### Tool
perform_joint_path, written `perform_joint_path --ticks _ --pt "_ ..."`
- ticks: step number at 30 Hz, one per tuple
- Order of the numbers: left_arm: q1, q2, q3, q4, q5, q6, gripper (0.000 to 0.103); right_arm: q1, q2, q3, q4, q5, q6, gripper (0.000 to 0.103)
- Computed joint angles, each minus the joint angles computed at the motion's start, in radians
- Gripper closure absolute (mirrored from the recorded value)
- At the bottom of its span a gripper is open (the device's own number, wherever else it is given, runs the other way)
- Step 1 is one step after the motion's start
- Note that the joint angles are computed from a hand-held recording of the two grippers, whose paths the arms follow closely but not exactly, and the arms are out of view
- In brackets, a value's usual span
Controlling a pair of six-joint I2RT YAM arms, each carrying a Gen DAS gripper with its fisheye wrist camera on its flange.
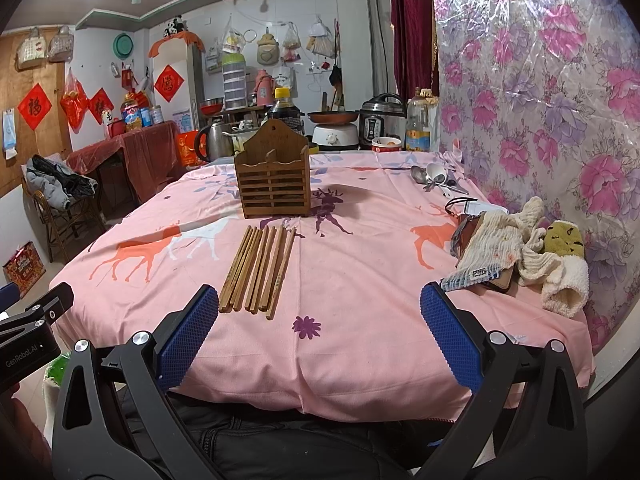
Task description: Organize utensils
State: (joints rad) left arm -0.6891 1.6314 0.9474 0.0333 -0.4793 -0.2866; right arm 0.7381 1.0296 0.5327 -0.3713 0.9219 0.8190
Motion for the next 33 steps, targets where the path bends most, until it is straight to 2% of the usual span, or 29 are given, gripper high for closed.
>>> perform_joint_path --ticks 8,15,17,20,26,30,33 --pt "0.005 0.002 0.002 0.000 0.005 0.002 0.006 -0.003 -0.001 0.001 -0.002 -0.005 0.002 0.007" --pt "0.059 0.009 0.022 -0.054 0.026 -0.039 0.006 -0.025 -0.015 -0.015 0.011 -0.035 0.016 0.007" --pt "0.080 0.032 0.036 -0.064 0.035 -0.042 0.006 -0.083 -0.034 -0.047 0.066 -0.092 -0.013 0.007" --pt "0.114 0.111 0.097 -0.104 0.073 -0.037 0.006 -0.229 -0.010 -0.076 0.160 -0.247 -0.116 0.007" --pt "0.165 0.314 0.273 -0.191 0.226 -0.015 0.006 -0.370 0.185 -0.055 0.291 -0.407 -0.258 0.007" --pt "0.156 0.457 0.406 -0.220 0.266 0.033 0.006 -0.414 0.343 -0.025 0.388 -0.513 -0.358 0.007" --pt "0.138 0.540 0.488 -0.214 0.242 0.078 0.006 -0.436 0.431 -0.009 0.461 -0.570 -0.412 0.007"
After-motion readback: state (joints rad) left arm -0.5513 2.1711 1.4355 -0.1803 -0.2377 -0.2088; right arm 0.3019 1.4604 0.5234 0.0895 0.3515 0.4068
